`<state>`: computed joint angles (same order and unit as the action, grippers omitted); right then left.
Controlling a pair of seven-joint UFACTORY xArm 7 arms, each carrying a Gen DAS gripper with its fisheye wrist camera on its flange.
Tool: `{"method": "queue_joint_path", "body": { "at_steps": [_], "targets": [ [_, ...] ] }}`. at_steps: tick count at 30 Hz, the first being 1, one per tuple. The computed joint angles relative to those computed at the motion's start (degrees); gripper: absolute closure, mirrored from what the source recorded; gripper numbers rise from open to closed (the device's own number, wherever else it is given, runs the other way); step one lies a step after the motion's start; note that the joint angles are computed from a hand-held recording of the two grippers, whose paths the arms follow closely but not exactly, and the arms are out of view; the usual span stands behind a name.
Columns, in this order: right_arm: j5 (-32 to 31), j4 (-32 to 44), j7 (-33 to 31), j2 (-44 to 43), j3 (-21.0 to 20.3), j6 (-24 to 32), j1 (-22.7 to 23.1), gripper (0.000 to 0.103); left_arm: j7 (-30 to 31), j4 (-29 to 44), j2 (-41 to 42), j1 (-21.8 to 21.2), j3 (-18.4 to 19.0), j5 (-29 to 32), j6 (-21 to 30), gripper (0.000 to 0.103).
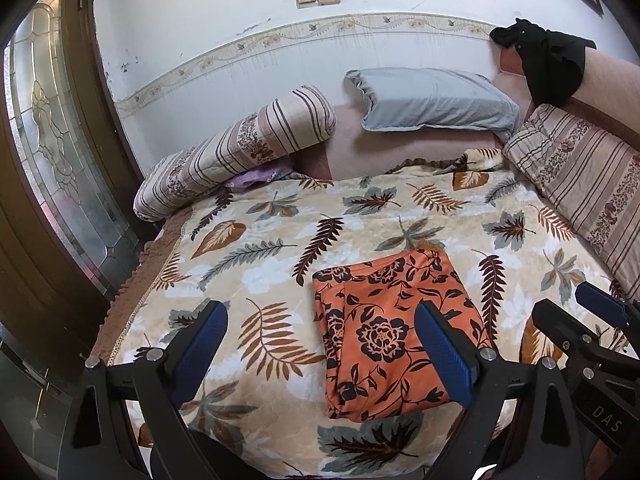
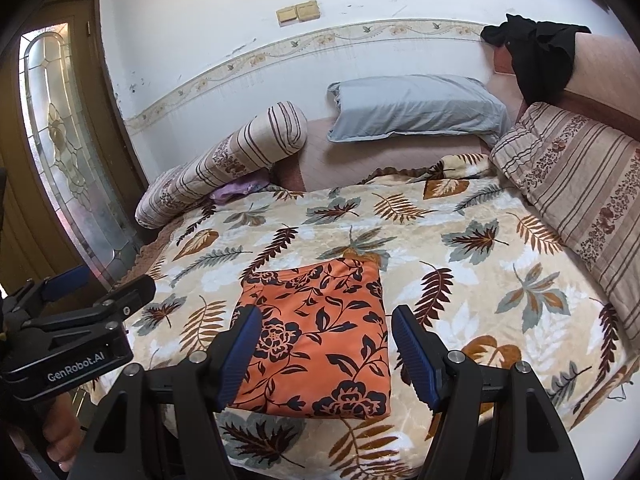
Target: Fold small clothes
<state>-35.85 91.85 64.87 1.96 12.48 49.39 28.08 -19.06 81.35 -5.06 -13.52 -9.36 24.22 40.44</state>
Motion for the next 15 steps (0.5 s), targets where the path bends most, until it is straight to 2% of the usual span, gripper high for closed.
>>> {"method": "queue_joint_path", "body": {
  "at_steps": [15],
  "targets": [
    [-0.92, 4.66, -0.64, 2.86, -0.64, 3.81, 1.94, 0.032, 0.87, -2.14, -1.25, 1.07, 0.72, -1.57, -2.46, 0.009]
  ]
}}
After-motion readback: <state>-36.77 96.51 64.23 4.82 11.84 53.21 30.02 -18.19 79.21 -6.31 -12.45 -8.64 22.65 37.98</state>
